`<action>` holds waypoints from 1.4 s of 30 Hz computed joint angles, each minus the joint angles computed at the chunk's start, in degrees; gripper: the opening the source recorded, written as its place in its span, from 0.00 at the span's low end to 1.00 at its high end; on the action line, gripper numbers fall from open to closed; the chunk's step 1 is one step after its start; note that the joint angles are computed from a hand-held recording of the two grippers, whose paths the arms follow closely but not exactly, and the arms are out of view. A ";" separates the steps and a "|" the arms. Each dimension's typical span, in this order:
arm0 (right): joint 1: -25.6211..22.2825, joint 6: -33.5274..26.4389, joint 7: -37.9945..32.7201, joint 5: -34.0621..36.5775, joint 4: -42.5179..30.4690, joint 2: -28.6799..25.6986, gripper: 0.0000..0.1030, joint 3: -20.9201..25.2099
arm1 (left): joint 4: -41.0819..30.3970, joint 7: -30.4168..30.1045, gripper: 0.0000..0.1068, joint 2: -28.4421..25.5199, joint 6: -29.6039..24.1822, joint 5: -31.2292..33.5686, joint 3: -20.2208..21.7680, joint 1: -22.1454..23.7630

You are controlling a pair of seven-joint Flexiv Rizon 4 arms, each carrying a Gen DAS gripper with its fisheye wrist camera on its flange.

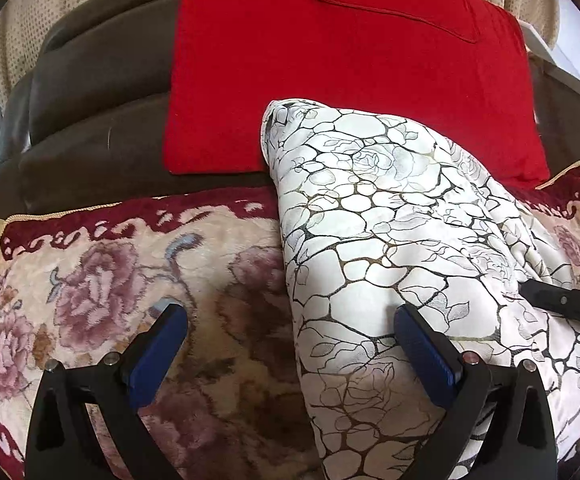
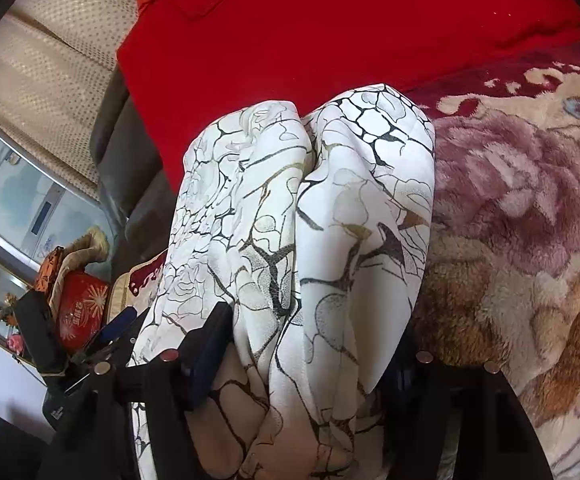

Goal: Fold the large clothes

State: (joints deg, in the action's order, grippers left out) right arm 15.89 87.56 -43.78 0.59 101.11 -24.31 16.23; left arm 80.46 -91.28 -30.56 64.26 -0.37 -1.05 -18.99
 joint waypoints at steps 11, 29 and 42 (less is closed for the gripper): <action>-0.29 1.06 -0.98 -0.34 0.42 -0.34 0.67 0.14 | 6.87 19.29 0.96 2.24 -0.26 -21.78 -14.87 10.49; -1.51 1.72 -2.31 0.45 0.08 -0.83 0.67 1.58 | 5.43 30.20 0.94 0.13 -10.69 -38.12 -15.18 8.76; -2.42 3.49 -3.53 0.14 -0.10 -1.56 0.65 2.87 | 4.79 30.19 0.96 -0.35 -14.05 -41.10 -14.26 8.85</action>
State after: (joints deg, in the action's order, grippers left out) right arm 13.47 91.05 -47.31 0.73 101.01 -25.87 19.10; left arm 85.25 -61.09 -30.91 50.22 -41.47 -15.31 -10.14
